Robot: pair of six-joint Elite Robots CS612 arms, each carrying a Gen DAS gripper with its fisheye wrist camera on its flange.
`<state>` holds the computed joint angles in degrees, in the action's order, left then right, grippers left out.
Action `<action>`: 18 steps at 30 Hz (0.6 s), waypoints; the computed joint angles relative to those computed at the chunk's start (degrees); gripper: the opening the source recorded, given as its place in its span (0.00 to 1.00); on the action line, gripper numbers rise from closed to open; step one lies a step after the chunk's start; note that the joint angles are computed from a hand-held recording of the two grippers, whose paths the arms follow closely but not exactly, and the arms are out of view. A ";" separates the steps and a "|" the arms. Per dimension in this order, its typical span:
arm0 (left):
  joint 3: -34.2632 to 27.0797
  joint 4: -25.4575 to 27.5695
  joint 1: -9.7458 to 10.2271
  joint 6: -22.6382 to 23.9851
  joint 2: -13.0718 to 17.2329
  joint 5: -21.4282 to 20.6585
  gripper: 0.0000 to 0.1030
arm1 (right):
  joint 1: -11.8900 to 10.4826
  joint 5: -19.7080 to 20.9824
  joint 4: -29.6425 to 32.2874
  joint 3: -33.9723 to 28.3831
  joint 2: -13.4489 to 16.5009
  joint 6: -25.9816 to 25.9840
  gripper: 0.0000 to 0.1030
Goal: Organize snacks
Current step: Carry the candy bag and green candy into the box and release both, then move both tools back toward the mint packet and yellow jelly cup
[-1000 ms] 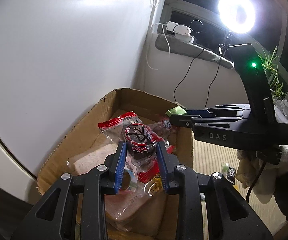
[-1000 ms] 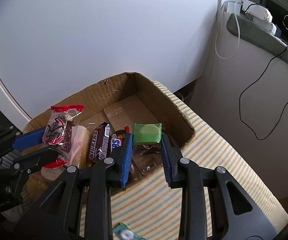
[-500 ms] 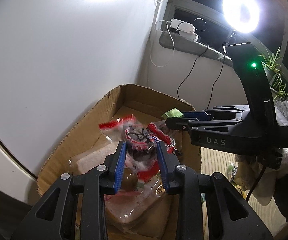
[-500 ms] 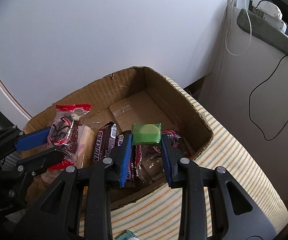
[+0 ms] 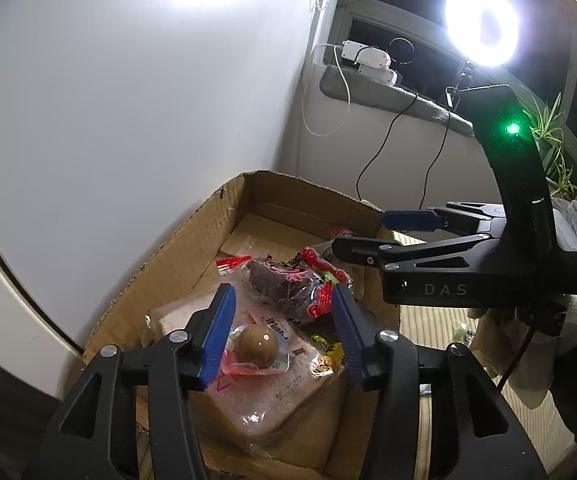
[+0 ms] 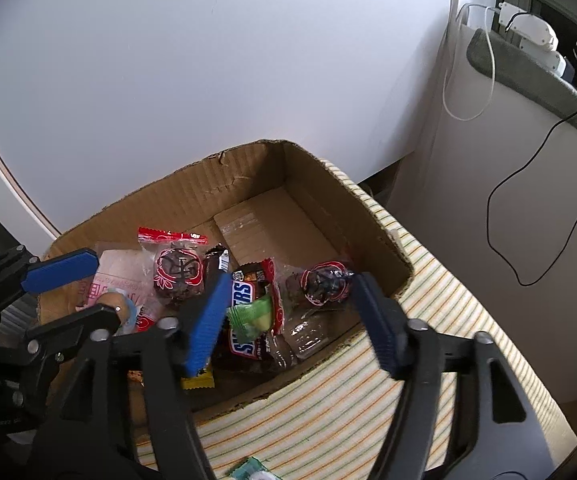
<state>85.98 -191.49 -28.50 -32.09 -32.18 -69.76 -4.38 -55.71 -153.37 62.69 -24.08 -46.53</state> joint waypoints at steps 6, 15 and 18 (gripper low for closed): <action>0.70 -0.50 -0.40 0.29 -0.42 0.98 0.60 | -0.23 -0.04 -2.79 1.49 -0.79 0.55 0.84; 2.54 -1.96 -1.11 0.01 -1.51 2.12 0.64 | -0.89 0.31 -5.48 4.69 -2.74 0.83 0.86; 2.94 -2.58 -1.38 0.14 -1.76 2.42 0.64 | -1.42 0.85 -6.73 6.36 -3.66 0.86 0.86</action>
<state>88.92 -194.07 -29.88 -31.95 -33.94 -67.34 -5.80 -54.86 -160.11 69.05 -27.74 -45.67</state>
